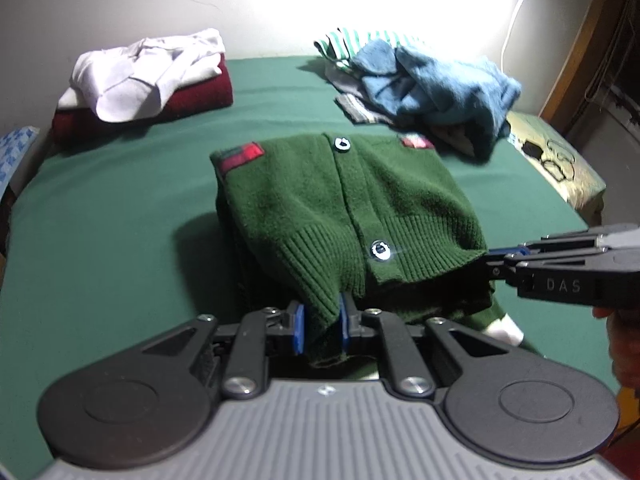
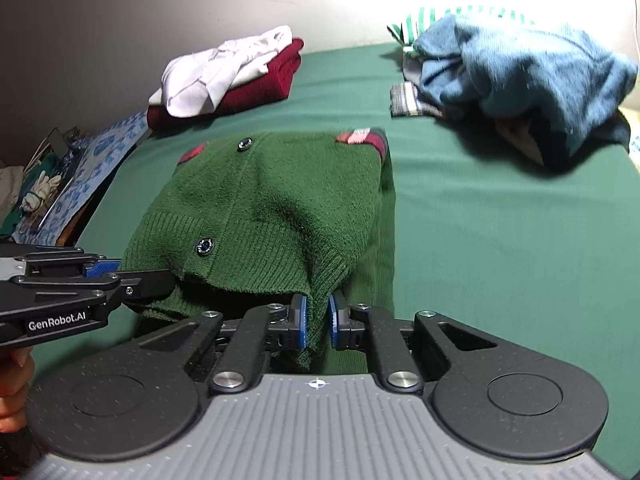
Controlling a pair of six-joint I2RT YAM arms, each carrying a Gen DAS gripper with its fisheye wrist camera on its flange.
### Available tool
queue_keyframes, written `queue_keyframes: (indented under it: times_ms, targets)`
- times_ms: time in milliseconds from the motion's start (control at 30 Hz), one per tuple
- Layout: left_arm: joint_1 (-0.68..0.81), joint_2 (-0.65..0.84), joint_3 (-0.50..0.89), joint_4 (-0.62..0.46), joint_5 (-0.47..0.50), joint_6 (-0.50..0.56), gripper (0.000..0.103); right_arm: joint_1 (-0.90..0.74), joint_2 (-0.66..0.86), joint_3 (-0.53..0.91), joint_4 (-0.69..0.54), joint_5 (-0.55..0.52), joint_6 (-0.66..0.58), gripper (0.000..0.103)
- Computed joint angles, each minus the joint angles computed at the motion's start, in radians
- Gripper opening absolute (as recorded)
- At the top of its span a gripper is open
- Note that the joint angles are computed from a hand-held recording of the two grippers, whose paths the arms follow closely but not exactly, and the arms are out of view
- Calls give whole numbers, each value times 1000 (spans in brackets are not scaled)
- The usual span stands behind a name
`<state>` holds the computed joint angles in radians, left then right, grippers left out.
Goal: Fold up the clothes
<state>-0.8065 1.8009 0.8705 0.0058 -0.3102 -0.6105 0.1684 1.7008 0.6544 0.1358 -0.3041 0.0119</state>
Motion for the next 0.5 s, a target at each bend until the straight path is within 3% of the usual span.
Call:
queue_keyframes:
  times_ms: [267, 333, 400, 500]
  targets:
    - [-21, 79, 25, 3, -36, 18, 14, 8, 68, -16, 52, 23, -9, 12]
    - [-14, 74, 15, 14, -27, 29, 14, 6, 61, -21, 52, 29, -26, 16]
    - [-6, 64, 0, 27, -15, 34, 15, -7, 41, -21, 29, 22, -47, 26]
    - [-6, 47, -18, 35, -5, 48, 18, -26, -28, -60, 49, 26, -90, 27]
